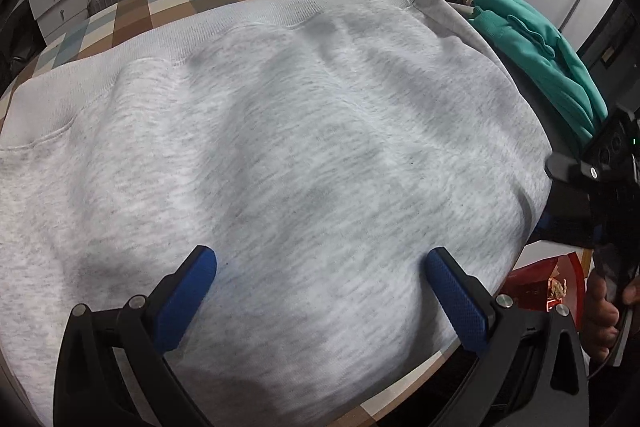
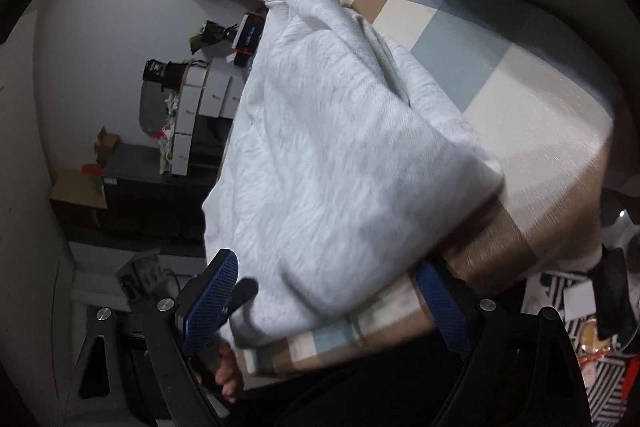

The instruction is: Fold large clothes

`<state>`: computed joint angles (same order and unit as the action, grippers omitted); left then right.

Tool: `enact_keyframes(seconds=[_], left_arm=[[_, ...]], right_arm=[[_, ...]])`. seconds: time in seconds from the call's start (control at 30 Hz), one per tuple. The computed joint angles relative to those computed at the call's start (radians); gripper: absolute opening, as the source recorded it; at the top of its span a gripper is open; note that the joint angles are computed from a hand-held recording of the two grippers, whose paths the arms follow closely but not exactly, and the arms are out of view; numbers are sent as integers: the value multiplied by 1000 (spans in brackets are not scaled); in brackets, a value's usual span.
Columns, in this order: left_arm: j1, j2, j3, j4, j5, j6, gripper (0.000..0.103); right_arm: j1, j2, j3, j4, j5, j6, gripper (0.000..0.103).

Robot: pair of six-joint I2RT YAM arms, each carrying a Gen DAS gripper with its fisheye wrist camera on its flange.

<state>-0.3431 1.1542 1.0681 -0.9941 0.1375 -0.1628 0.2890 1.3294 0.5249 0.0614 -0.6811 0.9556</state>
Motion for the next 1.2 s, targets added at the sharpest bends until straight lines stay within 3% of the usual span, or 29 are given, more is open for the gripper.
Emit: enact_keyframes(seconds=[0.2, 0.3, 0.4, 0.47, 0.57, 0.67, 0.7, 0.73, 0.77, 0.93, 1.03, 1.13, 1.2], left_arm=[[-21, 10, 7, 3, -17, -27, 102], [-16, 20, 13, 6, -6, -29, 102], [-14, 30, 19, 10, -2, -29, 102], [-12, 37, 23, 8, -2, -29, 102], [-9, 46, 31, 0, -2, -22, 102], [-17, 48, 34, -7, -11, -21, 102], [-22, 47, 34, -8, -14, -22, 102], [-28, 44, 33, -9, -19, -27, 102], [-29, 45, 34, -9, -20, -27, 102], [-39, 32, 26, -9, -27, -34, 102], [-38, 31, 25, -9, -23, -31, 102], [-27, 36, 26, -7, -14, -19, 102], [-19, 33, 25, -7, -4, -14, 102]], right_arm=[[85, 92, 193, -177, 180, -90, 94], [91, 111, 247, -205, 247, -110, 91], [83, 125, 300, -235, 292, -157, 80], [89, 124, 322, -260, 315, -200, 64], [118, 46, 311, -236, 320, -270, 55], [177, -47, 286, -190, 345, -371, 56], [195, -55, 278, -193, 368, -393, 60], [195, -42, 278, -211, 371, -399, 72], [177, -13, 274, -222, 360, -378, 76], [19, 149, 236, -169, 152, -224, 76], [26, 181, 264, -188, 179, -209, 76], [62, 234, 347, -244, 240, -216, 86], [89, 260, 392, -274, 302, -225, 86]])
